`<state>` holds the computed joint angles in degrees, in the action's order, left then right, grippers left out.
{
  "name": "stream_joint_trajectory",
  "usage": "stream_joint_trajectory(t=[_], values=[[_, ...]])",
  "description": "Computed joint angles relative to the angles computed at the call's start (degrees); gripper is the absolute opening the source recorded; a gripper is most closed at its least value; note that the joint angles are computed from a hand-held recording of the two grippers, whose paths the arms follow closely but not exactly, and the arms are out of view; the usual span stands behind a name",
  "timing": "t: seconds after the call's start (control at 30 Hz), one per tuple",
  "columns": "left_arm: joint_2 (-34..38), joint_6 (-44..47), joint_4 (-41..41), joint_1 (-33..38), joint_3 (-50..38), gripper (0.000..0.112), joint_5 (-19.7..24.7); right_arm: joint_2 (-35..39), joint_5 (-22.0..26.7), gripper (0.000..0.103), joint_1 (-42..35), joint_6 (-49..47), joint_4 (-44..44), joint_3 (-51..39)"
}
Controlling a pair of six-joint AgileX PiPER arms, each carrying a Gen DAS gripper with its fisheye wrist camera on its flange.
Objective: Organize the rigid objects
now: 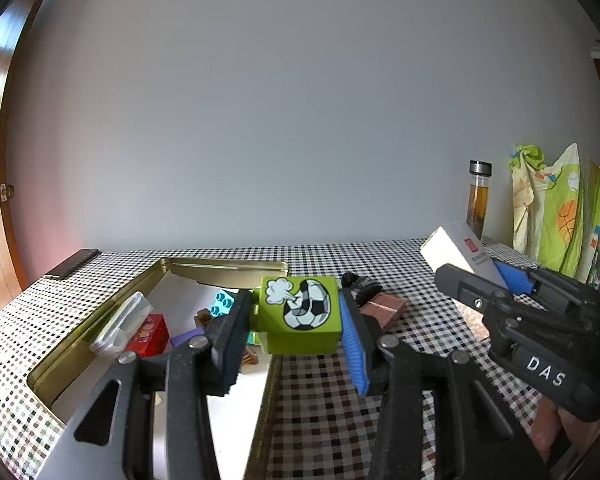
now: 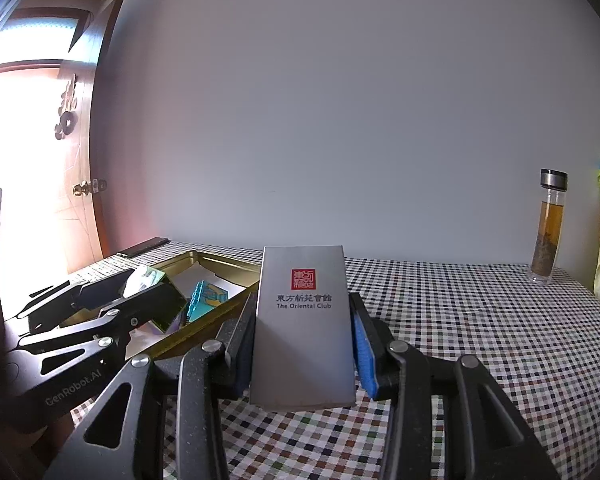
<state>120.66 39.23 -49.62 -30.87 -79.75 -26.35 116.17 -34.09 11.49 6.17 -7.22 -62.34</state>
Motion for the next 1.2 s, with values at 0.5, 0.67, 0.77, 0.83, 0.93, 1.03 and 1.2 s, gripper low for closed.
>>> stream_joint_trajectory(t=[0.5, 0.67, 0.77, 0.83, 0.93, 1.03, 1.2], values=[[-2.36, -7.16, 5.79, 1.06, 5.17, 0.043, -3.65, 0.6, 0.54, 0.044, 1.91, 1.15, -0.16, -0.92], [-2.71, -8.24, 6.56, 1.14, 5.99, 0.043, -4.54, 0.88, 0.99, 0.044, 3.17, -0.23, 1.23, -1.71], [-2.92, -8.49, 6.59, 1.05, 6.5, 0.043, -5.39, 0.97, 0.96, 0.044, 3.48, -0.35, 1.35, -1.81], [-3.13, -9.04, 6.85, 1.15, 6.91, 0.043, -5.76, 1.05, 1.07, 0.044, 3.66, -0.29, 1.33, -1.95], [-3.44, -9.52, 6.87, 1.2, 7.39, 0.043, -6.07, 1.08, 1.17, 0.044, 3.94, -0.57, 1.59, -2.08], [-3.67, -10.01, 6.97, 1.31, 7.73, 0.043, -6.33, 1.33, 1.41, 0.044, 4.35, -0.65, 1.66, -2.54], [-3.94, -11.3, 7.82, 1.65, 8.36, 0.043, -6.72, 1.72, 1.97, 0.044, 5.16, -1.14, 1.8, -3.43]])
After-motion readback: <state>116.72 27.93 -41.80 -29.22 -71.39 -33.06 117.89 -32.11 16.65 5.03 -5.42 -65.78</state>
